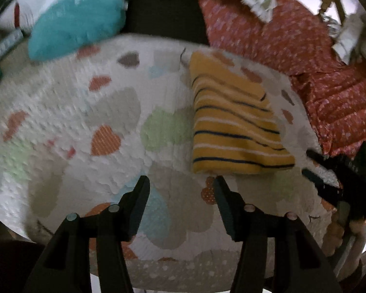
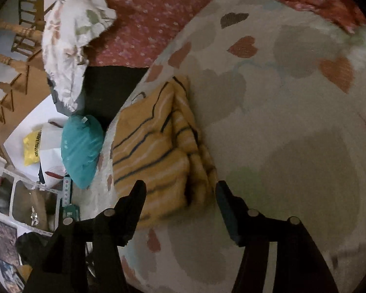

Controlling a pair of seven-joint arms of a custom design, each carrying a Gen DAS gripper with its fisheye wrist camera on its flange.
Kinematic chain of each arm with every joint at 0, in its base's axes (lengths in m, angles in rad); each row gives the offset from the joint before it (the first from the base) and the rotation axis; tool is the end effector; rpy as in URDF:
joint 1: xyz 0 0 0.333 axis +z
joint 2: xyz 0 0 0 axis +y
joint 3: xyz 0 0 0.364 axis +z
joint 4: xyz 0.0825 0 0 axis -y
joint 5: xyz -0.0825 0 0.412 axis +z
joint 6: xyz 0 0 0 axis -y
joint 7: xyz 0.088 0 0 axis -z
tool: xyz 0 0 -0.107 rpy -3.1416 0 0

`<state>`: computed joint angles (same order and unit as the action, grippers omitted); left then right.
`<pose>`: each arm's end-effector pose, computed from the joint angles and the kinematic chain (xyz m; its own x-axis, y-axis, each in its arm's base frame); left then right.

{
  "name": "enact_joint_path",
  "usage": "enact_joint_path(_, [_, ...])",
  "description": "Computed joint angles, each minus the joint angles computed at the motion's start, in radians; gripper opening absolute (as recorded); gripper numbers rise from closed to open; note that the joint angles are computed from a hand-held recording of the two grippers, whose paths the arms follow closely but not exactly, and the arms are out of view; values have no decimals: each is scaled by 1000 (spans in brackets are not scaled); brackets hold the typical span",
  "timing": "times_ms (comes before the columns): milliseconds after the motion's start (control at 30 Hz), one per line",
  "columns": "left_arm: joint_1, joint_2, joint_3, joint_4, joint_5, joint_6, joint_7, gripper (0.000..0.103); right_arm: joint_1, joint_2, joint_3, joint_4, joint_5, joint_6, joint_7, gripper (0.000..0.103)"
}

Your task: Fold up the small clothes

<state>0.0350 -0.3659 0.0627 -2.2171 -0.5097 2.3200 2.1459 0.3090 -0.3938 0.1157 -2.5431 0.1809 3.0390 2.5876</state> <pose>0.4913 0.0434 0.6140 -0.2723 -0.9382 0.2136 -0.8159 0.1075 -0.5681 0.4271 0.1838 0.5438 -0.3714 -0.5982 -0.7101 -0.5936 0.7411 -0.3138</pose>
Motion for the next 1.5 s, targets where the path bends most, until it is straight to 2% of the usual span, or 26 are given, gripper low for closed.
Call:
enact_joint_path(100, [-6, -96, -13, -73, 10, 118, 38, 63, -153, -81, 169, -24, -130, -106, 119, 65])
enact_joint_path(167, [-18, -160, -14, -123, 23, 202, 47, 77, -201, -118, 239, -6, -224, -206, 171, 65])
enact_joint_path(200, [-24, -194, -12, -149, 31, 251, 48, 81, -214, -133, 266, 2, -267, -247, 193, 65])
enact_joint_path(267, [-38, -260, -9, -198, 50, 354, 41, 92, -224, -160, 305, 16, -332, -312, 238, 66])
enact_joint_path(367, [-71, -340, 10, -242, 77, 478, 44, 103, -210, -197, 326, 9, -386, -349, 307, 68])
enact_joint_path(533, [-36, -398, -30, -268, 163, 592, -34, 103, -161, -202, 323, 15, -454, -382, 374, 72])
enact_joint_path(600, [-62, -390, -16, -260, 192, 566, -39, 103, -137, -180, 304, 27, -484, -393, 364, 73])
enact_joint_path(800, [-52, -343, -25, -235, 314, 317, -103, 103, -103, -137, 271, 48, -550, -406, 382, 73])
enact_joint_path(967, [-57, -314, -14, -211, 322, 168, -144, 103, -81, -102, 256, 71, -577, -446, 389, 74])
enact_joint_path(1100, [-47, -300, -13, -203, 324, 113, -156, 103, -56, -71, 249, 91, -600, -473, 388, 74])
enact_joint_path(1500, [-27, -270, -24, -199, 340, 69, -153, 103, 0, -26, 215, 118, -636, -511, 390, 75])
